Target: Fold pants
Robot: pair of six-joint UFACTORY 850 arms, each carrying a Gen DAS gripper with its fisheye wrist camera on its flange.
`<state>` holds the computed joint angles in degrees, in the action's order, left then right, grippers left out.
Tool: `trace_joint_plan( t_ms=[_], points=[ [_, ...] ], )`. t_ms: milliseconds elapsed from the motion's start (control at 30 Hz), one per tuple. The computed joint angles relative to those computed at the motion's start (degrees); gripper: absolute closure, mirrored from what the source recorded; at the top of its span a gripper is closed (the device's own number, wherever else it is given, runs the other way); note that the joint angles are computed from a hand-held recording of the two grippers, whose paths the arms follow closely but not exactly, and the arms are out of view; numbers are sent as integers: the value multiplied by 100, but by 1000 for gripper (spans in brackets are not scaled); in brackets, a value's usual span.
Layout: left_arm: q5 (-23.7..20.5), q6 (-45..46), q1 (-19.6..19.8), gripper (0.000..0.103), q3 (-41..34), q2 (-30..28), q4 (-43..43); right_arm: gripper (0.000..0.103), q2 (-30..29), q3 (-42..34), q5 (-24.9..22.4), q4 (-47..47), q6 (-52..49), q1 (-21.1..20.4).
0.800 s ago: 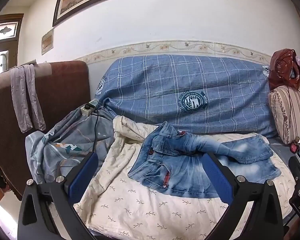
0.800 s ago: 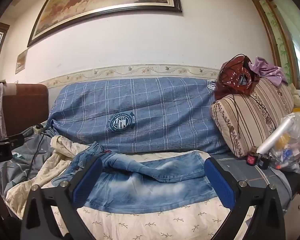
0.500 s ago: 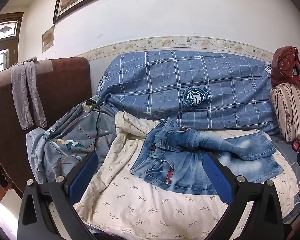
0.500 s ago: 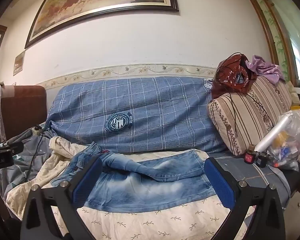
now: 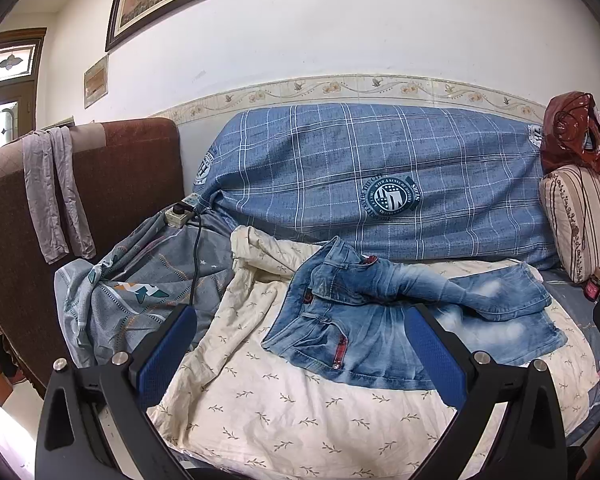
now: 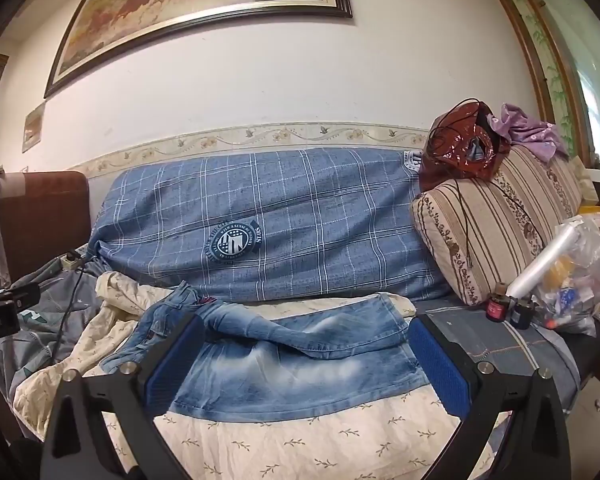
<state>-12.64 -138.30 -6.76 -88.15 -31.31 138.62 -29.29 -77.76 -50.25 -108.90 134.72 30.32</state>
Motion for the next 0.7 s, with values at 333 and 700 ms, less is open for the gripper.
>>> trace_joint_plan(
  t_ms=[333, 700],
  points=[
    [76, 143, 12, 0, -42, -10, -126, 0, 13, -6, 49, 66, -19, -19],
    [88, 88, 17, 0, -38, -17, -54, 0, -3, -38, 102, 117, -65, -28]
  ],
)
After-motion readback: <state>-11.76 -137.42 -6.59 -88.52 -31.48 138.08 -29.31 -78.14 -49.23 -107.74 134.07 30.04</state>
